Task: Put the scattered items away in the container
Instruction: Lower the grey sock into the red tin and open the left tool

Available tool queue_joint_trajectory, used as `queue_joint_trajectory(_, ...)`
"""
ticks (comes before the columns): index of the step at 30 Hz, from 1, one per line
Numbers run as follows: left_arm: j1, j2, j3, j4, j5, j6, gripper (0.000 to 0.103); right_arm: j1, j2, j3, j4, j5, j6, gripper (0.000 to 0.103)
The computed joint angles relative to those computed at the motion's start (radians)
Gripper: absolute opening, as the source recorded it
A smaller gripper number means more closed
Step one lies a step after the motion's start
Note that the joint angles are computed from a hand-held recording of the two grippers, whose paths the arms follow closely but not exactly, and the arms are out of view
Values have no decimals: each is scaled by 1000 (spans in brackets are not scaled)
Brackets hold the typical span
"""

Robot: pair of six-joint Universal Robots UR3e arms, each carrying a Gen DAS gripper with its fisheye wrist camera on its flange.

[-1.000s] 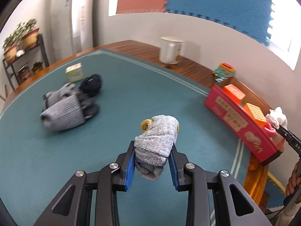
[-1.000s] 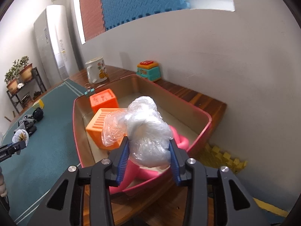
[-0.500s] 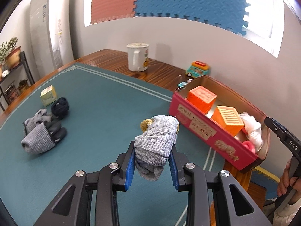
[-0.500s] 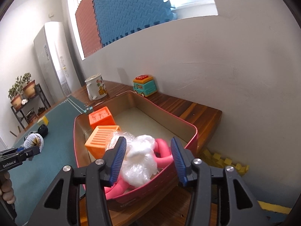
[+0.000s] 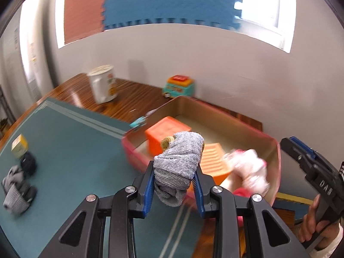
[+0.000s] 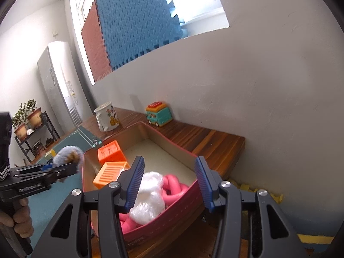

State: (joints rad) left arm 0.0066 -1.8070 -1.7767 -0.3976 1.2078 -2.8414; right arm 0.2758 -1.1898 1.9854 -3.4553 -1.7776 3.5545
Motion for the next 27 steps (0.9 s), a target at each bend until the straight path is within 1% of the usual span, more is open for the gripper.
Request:
queue_joint_trajectory(5,-89,-100,151,-31,14,-29,33,-23,-2,13,-11,9,0,53)
queue_joint_trajectory(9,-133,-176,267,-96,20,-56,34,-35,0,24,-22,7,-2,53)
queue_joint_trajectory(11,-149,-213,329,-148,26,-68,34,-40,0,29,-27,9,0,53)
queue_joint_trajectory(14,-160,-246,379,-198,31,-75,34,-48,4,33,-30,15,6,53)
queue_joint_trajectory(15,-160,-251,385,-207,32,-76,34,-49,7,32,-29,17,8,53)
queue_joint_trajectory(17,-156,-248,377,-207,32,-79,39,-48,11,29,-27,21,11,53)
queue_joint_trajectory(18,-151,-240,364,-198,29,-81,49,-47,14,26,-26,23,12,53)
queue_joint_trajectory(19,-144,-229,349,-189,20,-80,51,-45,17,22,-25,25,13,53)
queue_joint_trajectory(27,-90,-168,282,-169,-25,-81,51,-14,33,-20,3,15,9,53)
